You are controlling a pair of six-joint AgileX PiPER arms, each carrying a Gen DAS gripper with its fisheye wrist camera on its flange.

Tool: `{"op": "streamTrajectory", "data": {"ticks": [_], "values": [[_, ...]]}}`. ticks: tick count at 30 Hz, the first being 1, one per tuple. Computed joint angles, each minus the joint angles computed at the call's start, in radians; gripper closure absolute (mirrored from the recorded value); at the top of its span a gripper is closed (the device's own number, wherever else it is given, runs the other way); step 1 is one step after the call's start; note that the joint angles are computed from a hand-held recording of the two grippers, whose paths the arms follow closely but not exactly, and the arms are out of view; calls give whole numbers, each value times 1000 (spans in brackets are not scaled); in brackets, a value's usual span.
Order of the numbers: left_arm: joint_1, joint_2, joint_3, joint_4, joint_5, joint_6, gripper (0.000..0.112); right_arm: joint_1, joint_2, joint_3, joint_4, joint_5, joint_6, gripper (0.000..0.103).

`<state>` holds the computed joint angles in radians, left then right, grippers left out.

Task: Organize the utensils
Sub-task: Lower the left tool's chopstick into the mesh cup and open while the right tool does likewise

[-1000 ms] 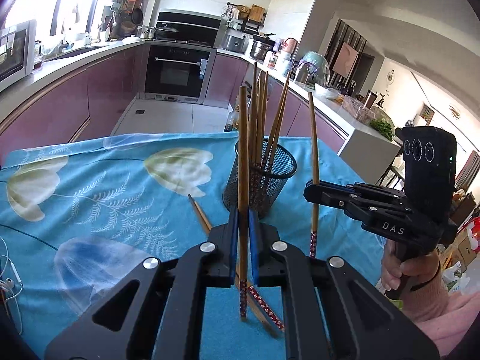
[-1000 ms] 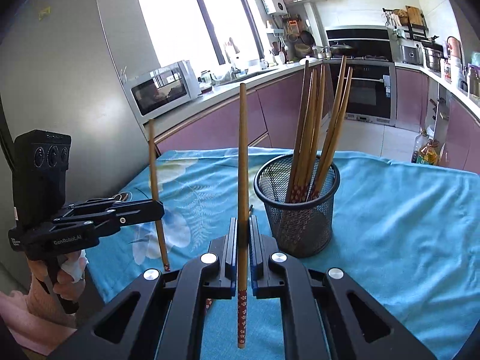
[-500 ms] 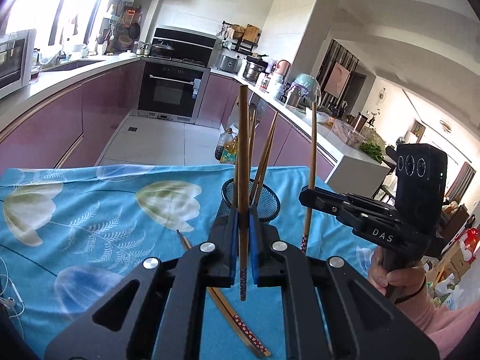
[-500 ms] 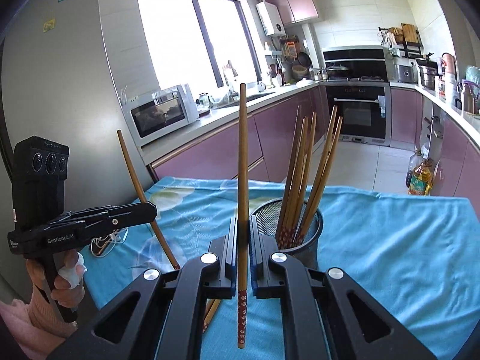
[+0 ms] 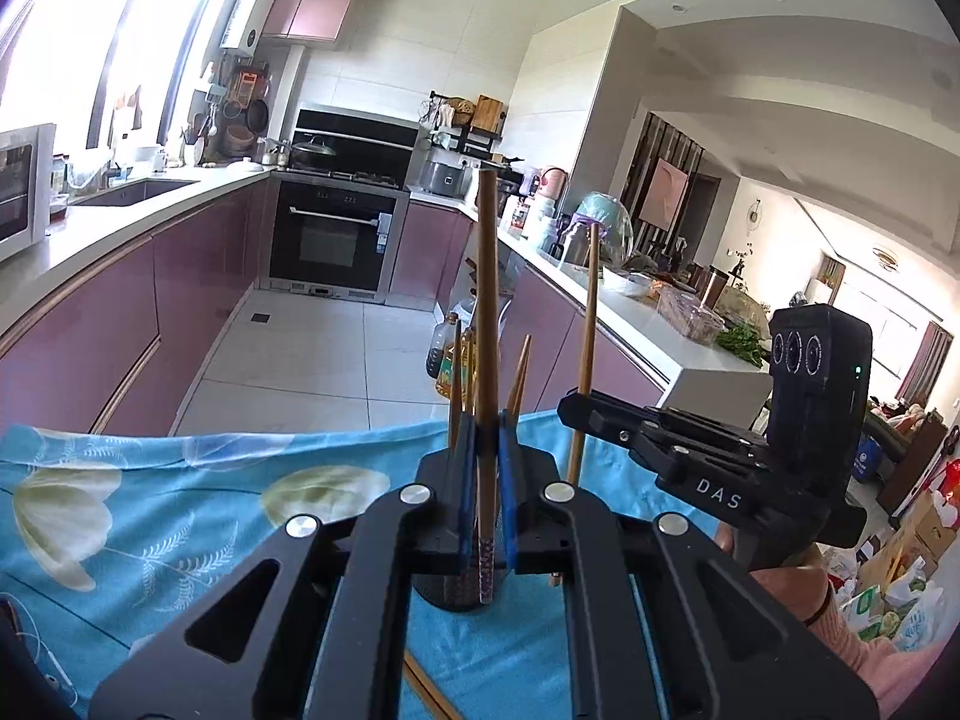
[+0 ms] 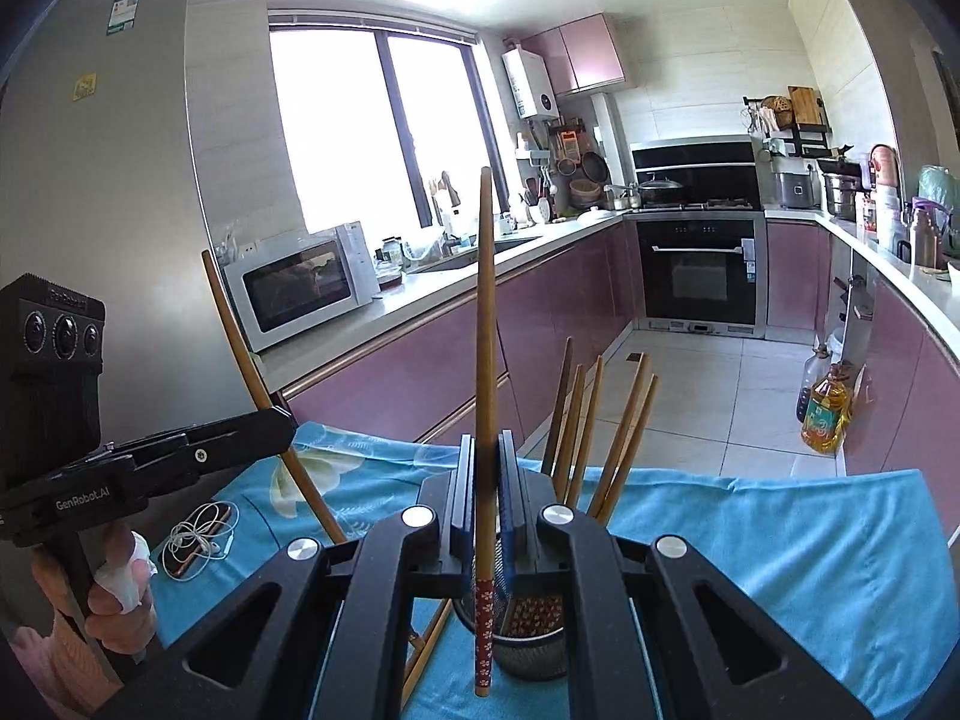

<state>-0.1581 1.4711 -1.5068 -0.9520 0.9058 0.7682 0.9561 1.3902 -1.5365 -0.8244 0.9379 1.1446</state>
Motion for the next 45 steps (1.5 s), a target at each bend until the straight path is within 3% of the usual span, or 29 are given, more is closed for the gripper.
{"op": "streamTrajectory", "data": {"ticks": [17,25,35,40,42,45], "values": [[-168,133,-136,234,-156,-156,105,-117,51,11,4,-84,33,97],[-226,165,-132,368,-174,-210,105,-141,78,28,66,-98,3,97],[-235,242,-168,441,-112,-231,104,-178,125,15,232,-43,-109,95],[-250,289,-202,485,-109,-271,103,-164,119,26,187,-32,-49,84],[-241,296,-201,475,-115,-268,97,-144,114,24,153,-14,-27,78],[-233,291,-182,448,-126,-257,96,-123,98,33,132,-8,-6,76]]}}
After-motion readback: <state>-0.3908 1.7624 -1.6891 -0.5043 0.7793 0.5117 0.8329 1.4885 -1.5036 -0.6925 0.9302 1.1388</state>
